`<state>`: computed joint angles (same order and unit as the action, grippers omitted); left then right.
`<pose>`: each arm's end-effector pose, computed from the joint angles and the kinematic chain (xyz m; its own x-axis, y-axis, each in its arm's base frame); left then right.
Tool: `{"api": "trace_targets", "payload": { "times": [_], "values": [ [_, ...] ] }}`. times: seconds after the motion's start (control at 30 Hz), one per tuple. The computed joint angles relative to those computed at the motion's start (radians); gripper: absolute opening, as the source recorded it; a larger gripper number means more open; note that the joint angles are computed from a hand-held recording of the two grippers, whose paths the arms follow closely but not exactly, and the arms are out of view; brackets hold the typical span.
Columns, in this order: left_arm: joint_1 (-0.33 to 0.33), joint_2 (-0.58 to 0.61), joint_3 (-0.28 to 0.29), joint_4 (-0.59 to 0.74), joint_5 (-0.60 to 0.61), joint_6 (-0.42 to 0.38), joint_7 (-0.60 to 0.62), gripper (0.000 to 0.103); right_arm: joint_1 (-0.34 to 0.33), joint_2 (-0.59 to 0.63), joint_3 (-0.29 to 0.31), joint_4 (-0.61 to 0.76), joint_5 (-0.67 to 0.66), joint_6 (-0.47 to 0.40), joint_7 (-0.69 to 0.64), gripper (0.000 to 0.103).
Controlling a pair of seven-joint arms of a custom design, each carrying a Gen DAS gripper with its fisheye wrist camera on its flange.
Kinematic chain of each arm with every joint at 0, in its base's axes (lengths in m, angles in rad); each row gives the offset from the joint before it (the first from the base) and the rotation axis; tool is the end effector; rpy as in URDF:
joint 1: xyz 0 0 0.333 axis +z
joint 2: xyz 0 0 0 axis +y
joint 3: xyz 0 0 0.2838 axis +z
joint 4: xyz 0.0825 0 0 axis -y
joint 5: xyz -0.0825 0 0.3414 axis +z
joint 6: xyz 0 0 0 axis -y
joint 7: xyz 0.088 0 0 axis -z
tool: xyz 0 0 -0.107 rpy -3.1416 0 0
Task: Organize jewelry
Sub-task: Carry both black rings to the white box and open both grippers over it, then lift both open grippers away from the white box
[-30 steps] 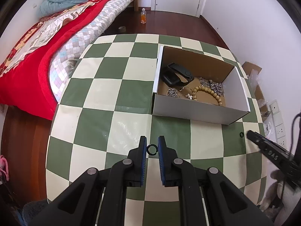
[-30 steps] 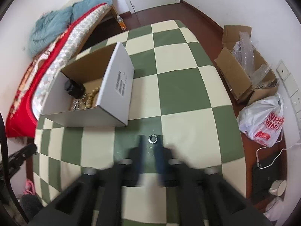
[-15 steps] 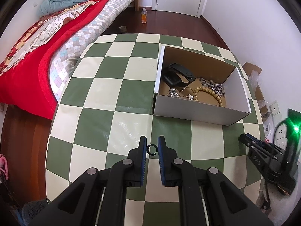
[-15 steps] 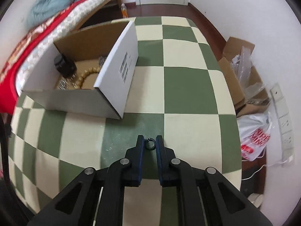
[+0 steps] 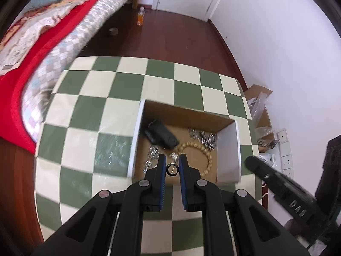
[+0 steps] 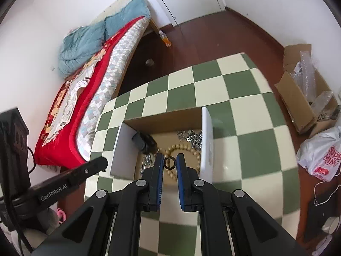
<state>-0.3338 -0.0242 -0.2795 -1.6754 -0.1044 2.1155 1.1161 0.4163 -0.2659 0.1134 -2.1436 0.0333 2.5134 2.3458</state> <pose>0.4455 -0.3217 0.6170 -0.1742 -0.9433 0.2826 -0.9320 0.0653 -0.3566 0.4205 0.2518 0.5693 -0.1385 -0.8987 -0.4160 -0.8461 0.3257 -0.4219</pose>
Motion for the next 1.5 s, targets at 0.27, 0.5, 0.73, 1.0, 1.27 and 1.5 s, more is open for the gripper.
{"api": "trace_targets", "payload": {
  "times": [0.27,0.5,0.73,1.0,1.27,1.5],
  "values": [
    [0.007,0.159,0.02,0.163,-0.085,-0.116,0.048,0.011,-0.005,0.132,-0.023,0.092,0.13,-0.053,-0.098,0.014],
    [-0.002,0.163,0.032,0.193,-0.025,-0.134,0.0,0.079,-0.024,0.138,-0.009,0.107,0.11,-0.072,-0.07,0.04],
    [-0.029,0.098,0.031,0.148,0.225,-0.152,-0.073,0.101,-0.033,0.146,0.028,0.208,-0.114,-0.288,0.036,0.091],
    [-0.02,-0.048,-0.013,-0.046,0.456,-0.135,-0.186,0.103,0.022,0.209,0.067,0.343,-0.291,-0.564,0.09,0.103],
    [0.016,-0.17,-0.043,-0.136,0.437,-0.123,-0.193,0.103,0.062,0.163,0.086,0.349,-0.331,-0.621,0.159,0.103],
    [0.048,-0.32,-0.07,-0.182,0.392,-0.135,-0.174,0.103,0.094,0.098,0.124,0.38,-0.378,-0.701,0.211,0.103]
  ]
}}
